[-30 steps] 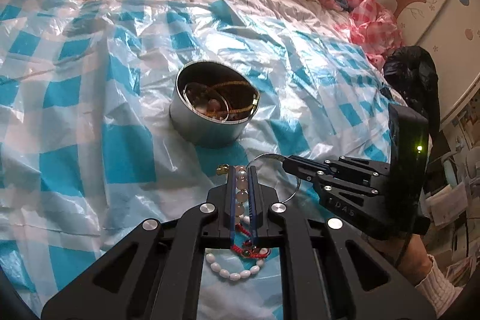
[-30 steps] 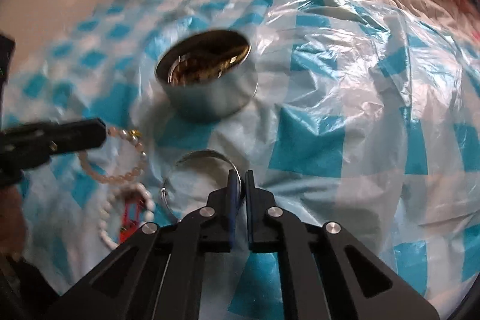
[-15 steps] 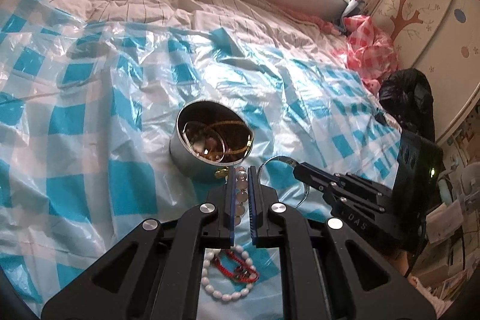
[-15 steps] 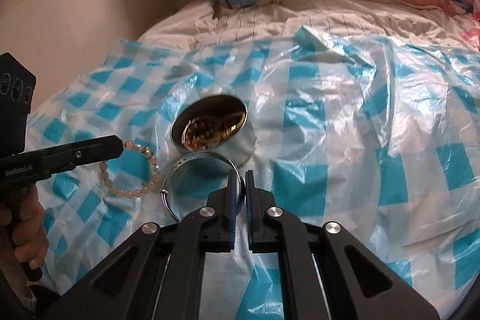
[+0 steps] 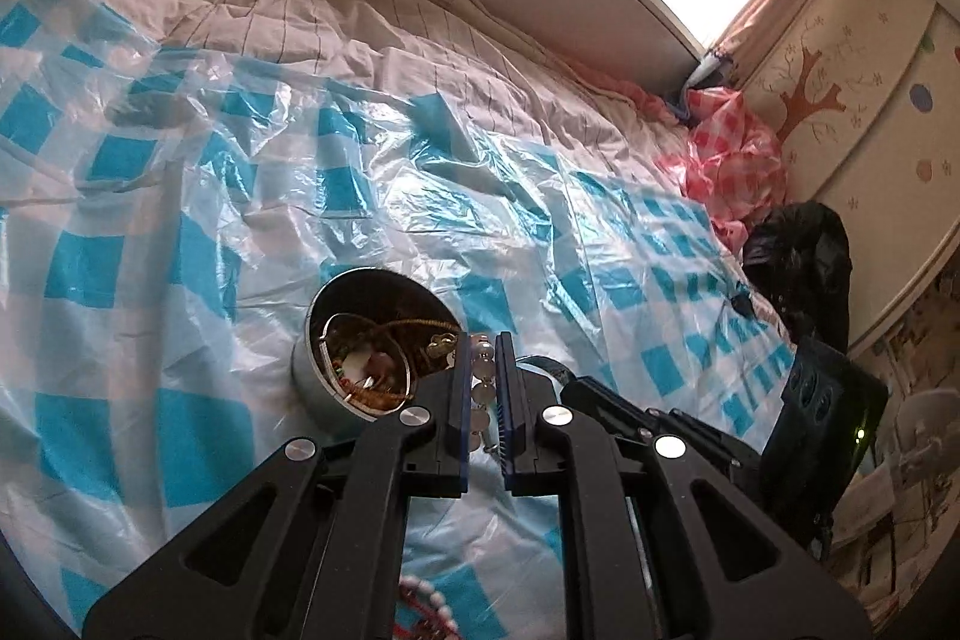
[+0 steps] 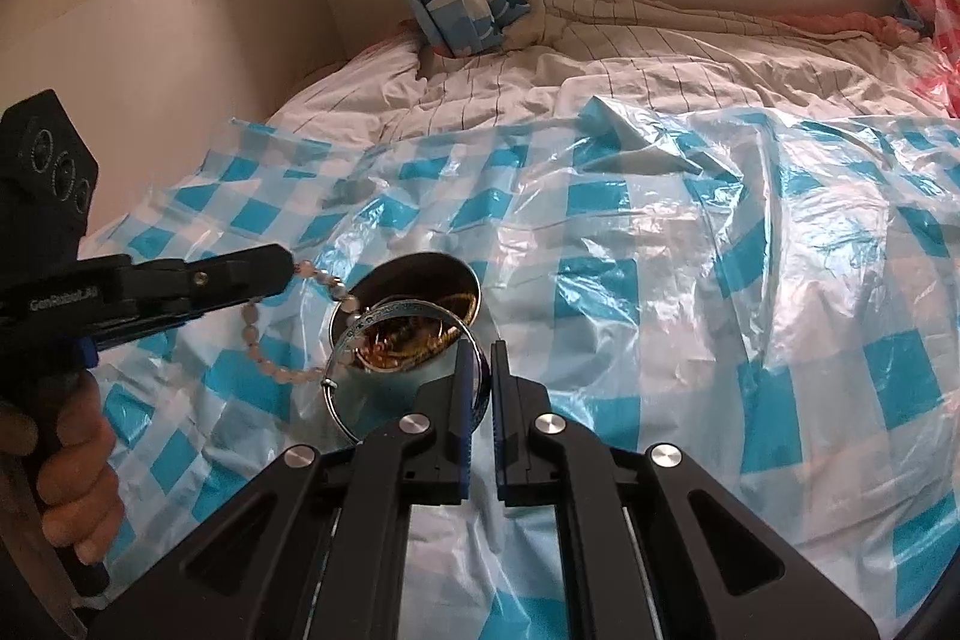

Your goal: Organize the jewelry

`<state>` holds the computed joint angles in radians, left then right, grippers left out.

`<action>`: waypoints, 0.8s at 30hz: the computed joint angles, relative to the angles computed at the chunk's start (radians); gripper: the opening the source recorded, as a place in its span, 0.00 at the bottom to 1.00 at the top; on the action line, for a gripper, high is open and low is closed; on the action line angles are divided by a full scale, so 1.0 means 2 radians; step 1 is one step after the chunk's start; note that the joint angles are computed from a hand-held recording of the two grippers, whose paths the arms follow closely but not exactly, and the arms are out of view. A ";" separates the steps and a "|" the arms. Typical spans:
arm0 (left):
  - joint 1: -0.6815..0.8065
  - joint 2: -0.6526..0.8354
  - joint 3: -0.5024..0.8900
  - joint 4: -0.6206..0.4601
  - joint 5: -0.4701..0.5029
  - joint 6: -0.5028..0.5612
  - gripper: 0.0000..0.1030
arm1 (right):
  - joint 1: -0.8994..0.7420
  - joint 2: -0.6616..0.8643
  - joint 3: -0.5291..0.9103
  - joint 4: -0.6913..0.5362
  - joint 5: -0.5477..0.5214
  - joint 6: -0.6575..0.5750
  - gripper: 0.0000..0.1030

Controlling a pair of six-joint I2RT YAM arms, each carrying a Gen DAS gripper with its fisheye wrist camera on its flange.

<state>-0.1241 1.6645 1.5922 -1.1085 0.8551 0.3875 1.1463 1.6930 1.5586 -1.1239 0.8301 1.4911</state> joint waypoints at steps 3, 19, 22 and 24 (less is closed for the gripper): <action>-0.011 0.003 -0.005 0.022 -0.002 -0.024 0.06 | -0.007 -0.009 -0.011 0.014 -0.001 -0.012 0.06; -0.036 0.012 -0.041 0.130 -0.098 -0.139 0.22 | -0.064 -0.002 -0.027 0.100 -0.046 -0.122 0.07; -0.021 0.010 -0.036 0.136 -0.092 -0.153 0.33 | -0.075 0.013 -0.013 0.105 -0.051 -0.141 0.07; -0.015 0.009 -0.033 0.134 -0.091 -0.154 0.35 | -0.085 0.026 -0.005 0.111 -0.058 -0.158 0.07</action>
